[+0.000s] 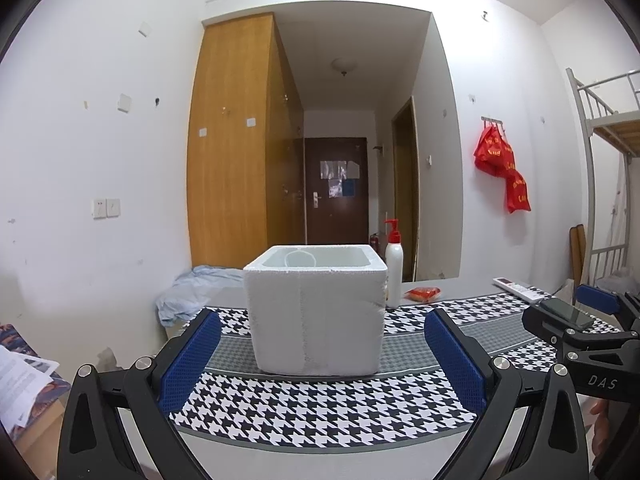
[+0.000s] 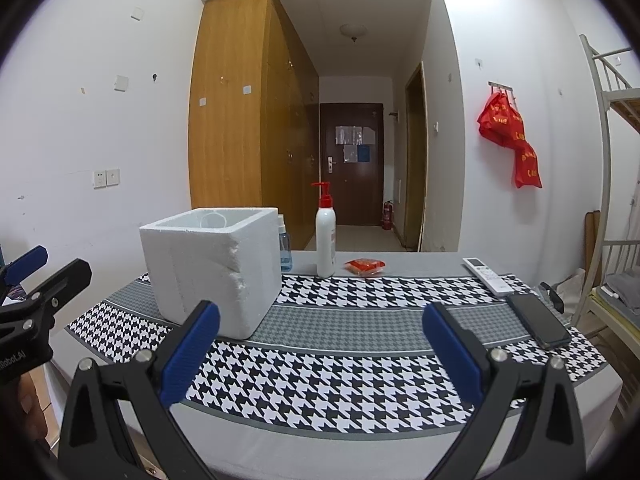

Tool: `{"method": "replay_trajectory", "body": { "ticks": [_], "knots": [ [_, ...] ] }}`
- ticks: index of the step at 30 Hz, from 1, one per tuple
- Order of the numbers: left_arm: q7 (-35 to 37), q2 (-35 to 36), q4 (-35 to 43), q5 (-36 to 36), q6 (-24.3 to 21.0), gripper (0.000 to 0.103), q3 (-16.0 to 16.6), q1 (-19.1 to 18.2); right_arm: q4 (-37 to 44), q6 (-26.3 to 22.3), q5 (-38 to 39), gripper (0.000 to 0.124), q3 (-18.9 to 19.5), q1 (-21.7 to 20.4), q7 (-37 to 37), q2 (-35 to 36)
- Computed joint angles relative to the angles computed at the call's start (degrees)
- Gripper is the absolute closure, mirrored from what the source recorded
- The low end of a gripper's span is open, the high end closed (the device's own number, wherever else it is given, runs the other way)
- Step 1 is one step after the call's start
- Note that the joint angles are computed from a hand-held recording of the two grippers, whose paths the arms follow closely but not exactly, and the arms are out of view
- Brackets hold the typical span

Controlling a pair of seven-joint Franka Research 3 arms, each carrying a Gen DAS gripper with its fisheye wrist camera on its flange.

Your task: Organize soft objects

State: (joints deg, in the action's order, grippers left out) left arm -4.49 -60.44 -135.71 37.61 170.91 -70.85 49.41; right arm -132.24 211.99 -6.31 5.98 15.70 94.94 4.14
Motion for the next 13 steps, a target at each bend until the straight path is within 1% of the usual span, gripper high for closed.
{"method": "replay_trajectory", "body": {
  "ticks": [7,13],
  "knots": [
    [0.4,0.4,0.2,0.0,-0.2,0.001,-0.1,0.0,0.2,-0.6,-0.1,0.021,0.1,0.1,-0.2,0.1],
    [0.6,0.1,0.3,0.0,-0.2,0.001,-0.3,0.0,0.2,-0.6,-2.8,0.021,0.0,-0.7,2.3,0.0]
  ]
}}
